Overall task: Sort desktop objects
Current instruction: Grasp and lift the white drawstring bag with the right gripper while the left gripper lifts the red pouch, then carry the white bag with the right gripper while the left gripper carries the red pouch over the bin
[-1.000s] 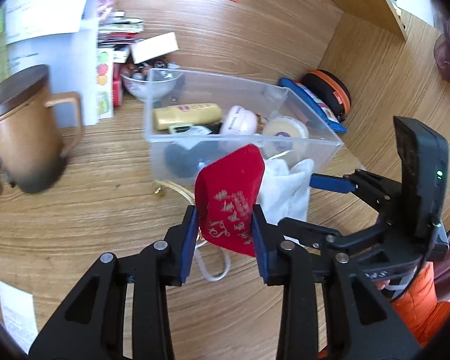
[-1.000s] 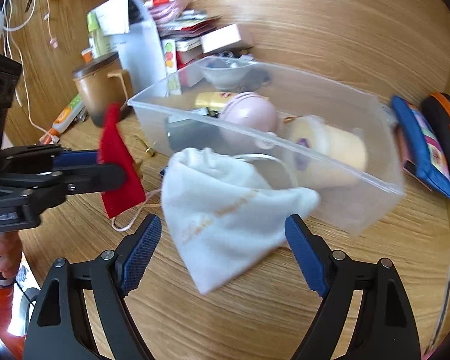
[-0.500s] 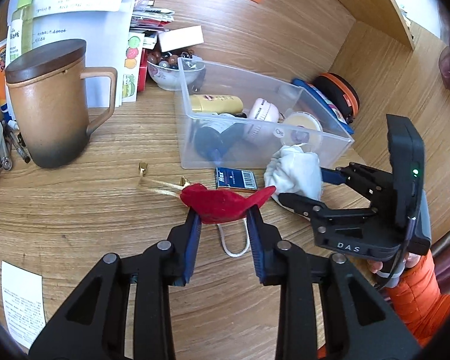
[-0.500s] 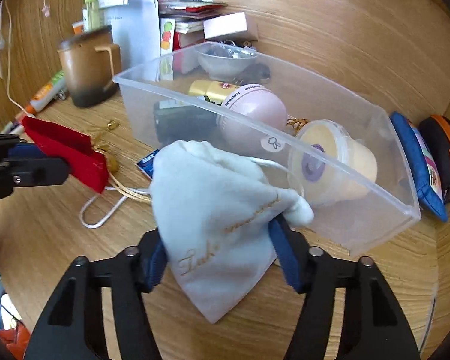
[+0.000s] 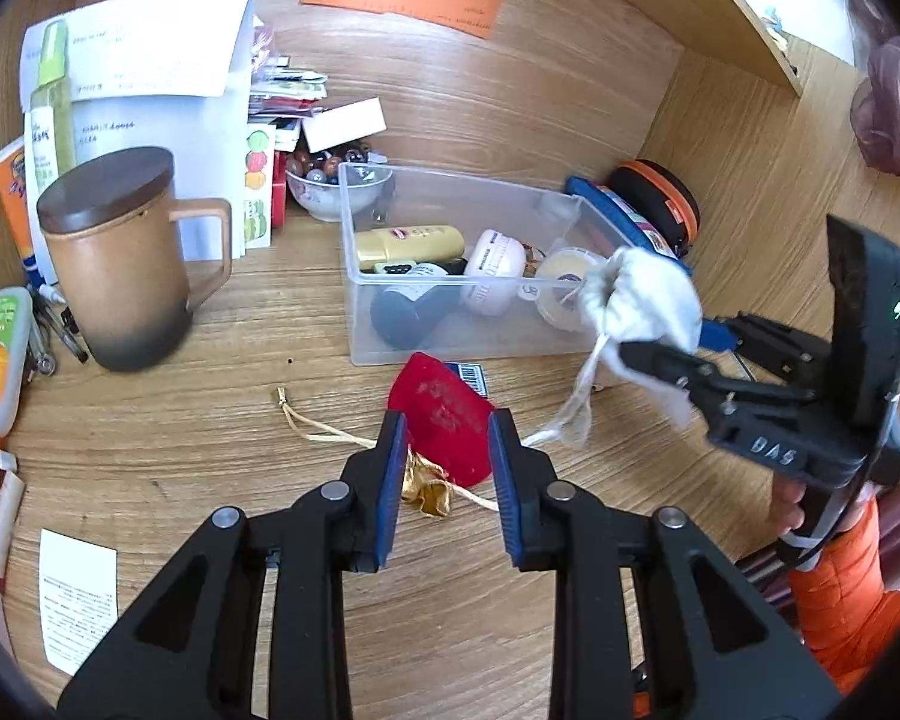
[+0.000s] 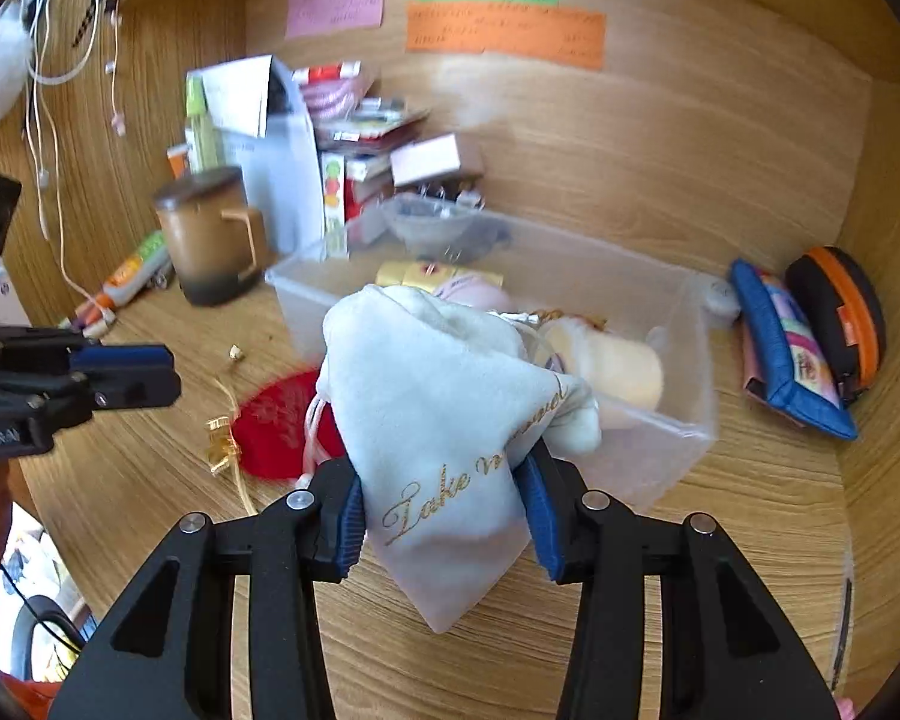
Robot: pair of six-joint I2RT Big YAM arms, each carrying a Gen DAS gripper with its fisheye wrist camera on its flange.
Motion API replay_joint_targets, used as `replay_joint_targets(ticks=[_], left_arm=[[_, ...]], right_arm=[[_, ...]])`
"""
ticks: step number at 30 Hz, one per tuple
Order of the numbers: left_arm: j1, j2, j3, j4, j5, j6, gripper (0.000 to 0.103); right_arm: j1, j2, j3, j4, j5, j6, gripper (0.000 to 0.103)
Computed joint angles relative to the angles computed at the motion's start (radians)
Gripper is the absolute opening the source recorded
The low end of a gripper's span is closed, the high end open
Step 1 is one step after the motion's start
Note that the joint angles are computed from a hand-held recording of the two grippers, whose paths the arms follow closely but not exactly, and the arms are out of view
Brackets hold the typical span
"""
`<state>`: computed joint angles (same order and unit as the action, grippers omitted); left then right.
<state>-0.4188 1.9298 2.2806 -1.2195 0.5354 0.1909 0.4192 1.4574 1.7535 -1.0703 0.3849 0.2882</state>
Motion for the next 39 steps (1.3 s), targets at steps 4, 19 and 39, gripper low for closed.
replay_joint_targets(ticks=[4, 19, 39], left_arm=[[-0.010, 0.007, 0.014, -0.031, -0.005, 0.046, 0.035], [-0.092, 0.197, 0.232, -0.159, -0.231, 0.120, 0.035], [-0.071, 0.285, 0.568, -0.219, -0.172, 0.047, 0.029]], right_arm=[[-0.007, -0.023, 0.003, 0.013, 0.007, 0.007, 0.041], [-0.059, -0.079, -0.033, 0.022, -0.017, 0.032, 0.041], [-0.114, -0.048, 0.045, 0.042, -0.071, 0.009, 0.041]])
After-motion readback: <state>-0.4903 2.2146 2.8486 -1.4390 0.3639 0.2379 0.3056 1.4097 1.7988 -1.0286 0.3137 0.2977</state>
